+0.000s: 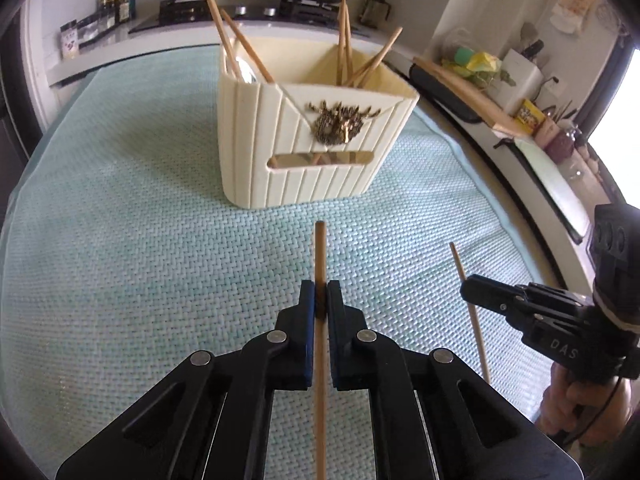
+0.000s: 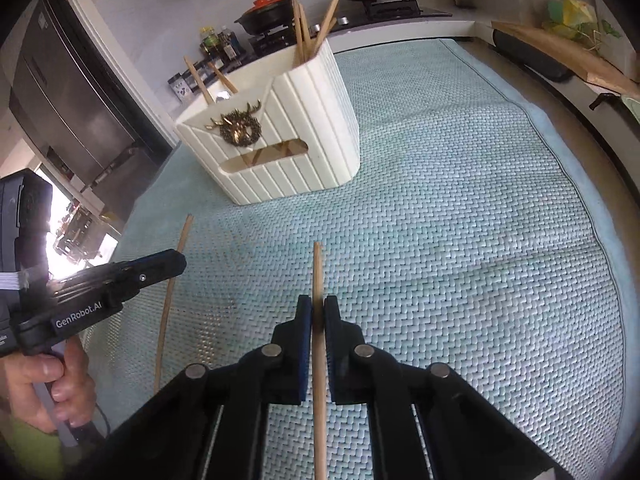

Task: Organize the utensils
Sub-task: 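Carry both chopsticks over the caddy and drop them in with both tools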

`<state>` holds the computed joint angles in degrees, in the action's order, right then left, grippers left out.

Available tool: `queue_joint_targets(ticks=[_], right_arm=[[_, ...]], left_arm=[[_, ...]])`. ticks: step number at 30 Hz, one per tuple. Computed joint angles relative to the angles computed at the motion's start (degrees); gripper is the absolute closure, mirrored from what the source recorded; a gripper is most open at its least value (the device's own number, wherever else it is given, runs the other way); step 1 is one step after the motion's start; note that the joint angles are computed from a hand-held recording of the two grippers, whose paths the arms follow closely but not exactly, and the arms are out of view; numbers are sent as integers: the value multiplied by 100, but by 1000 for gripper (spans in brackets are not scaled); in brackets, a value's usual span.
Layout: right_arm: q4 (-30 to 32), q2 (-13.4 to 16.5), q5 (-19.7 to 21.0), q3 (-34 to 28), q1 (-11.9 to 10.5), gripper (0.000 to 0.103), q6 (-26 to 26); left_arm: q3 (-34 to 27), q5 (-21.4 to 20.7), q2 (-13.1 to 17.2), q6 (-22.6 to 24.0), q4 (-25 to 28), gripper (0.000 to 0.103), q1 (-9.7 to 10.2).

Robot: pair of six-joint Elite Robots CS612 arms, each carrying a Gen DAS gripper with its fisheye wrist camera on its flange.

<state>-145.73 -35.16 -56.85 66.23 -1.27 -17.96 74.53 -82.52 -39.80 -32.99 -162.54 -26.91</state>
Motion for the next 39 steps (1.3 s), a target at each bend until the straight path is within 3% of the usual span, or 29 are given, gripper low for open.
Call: queue_joint_targets(ticks=[6,10,16,23,39], right_arm=[[-709,-381,578,481,-143,97,144],[-1290,-609,800,805,-190,97,266],[-1978,-828,779,1122,-145,97,317],[-2693,-963,719,1371,-143,97,461],[-3353,-1046,757,1428,-160,97,724]], left_arm=[[424,322,-399,170,-622,99,-54],[528,485,-512,147,-902,99,-99],[943,717,-762,74,-1337,99,-158],[1166,1093,-836,66,-1832,99,-255],[1263,1510,-910,-40,-2705,100,-258]])
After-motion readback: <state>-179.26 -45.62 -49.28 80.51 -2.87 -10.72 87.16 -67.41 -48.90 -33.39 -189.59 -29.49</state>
